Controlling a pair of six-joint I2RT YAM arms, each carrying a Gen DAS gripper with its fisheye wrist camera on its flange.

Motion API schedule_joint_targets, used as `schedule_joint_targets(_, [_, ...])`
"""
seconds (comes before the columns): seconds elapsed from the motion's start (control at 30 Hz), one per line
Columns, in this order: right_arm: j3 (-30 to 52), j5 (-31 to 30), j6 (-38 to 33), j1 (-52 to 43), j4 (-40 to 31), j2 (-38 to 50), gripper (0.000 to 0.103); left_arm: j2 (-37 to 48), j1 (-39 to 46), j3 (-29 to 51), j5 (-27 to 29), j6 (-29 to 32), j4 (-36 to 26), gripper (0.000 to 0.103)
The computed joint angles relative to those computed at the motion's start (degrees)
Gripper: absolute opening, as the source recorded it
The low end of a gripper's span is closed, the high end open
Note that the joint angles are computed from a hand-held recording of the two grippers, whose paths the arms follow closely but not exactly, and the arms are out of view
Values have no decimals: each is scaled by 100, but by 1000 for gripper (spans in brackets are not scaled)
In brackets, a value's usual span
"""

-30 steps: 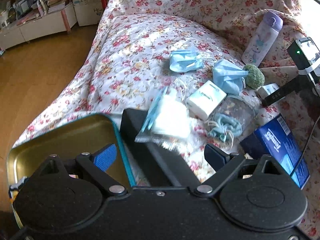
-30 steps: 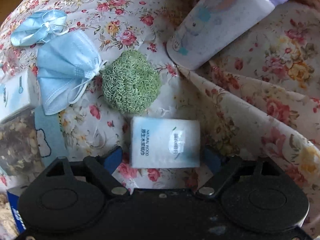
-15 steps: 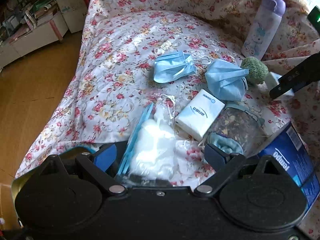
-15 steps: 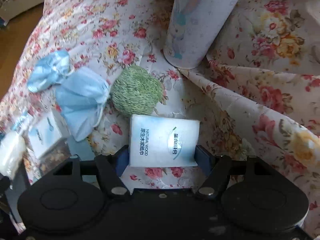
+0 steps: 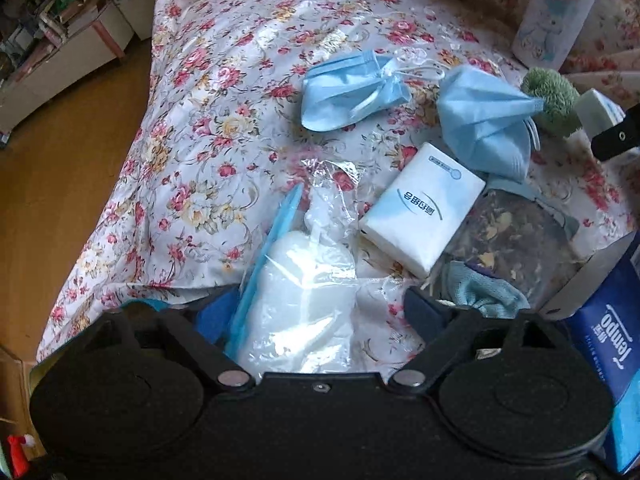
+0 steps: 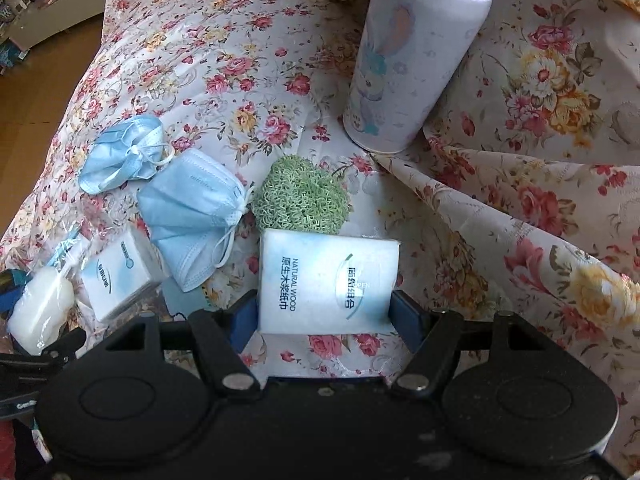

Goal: Organize soft objects
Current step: 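Grasp the bagged white cotton with the left tool while the right tool grasps the white tissue pack, then carry the bagged cotton into the tin with the left tool while the right tool places the tissue pack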

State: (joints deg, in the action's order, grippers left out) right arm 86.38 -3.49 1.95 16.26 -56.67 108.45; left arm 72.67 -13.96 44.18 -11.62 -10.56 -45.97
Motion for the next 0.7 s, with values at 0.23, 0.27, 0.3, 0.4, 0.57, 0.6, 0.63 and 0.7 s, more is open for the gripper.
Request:
schedule_joint_targets(0.23, [-29,101,0,1,132,27,70,-46,330,-65,549,39,26,48])
schedule_joint_targets(0.27, [-21,115,0,-2,161,59,70,-116,357,-64,617,23,-2,47])
schedule_joint_targets(0.3, [-24,118,-6,-11,173,56,70,-189,376,-57,676,11,-42,47])
schedule_joint_targets(0.4, [-55,125,5,-30,254,35,70,-464,376,-22,738,-30,-180,47])
schedule_joint_targets(0.57, [-113,113,-13,-49,359,-39,70,-1130,534,26,985,-122,-536,47])
schedule_joint_targets(0.6, [-140,122,-24,-53,403,-65,70,-1285,561,32,1030,-153,-623,47])
schedule_joint_targets(0.63, [-149,124,-29,-59,429,-75,70,-1426,578,38,1059,-177,-704,47])
schedule_joint_targets(0.7, [-182,75,-35,-85,495,-97,70,-1729,551,49,1018,-278,-904,47])
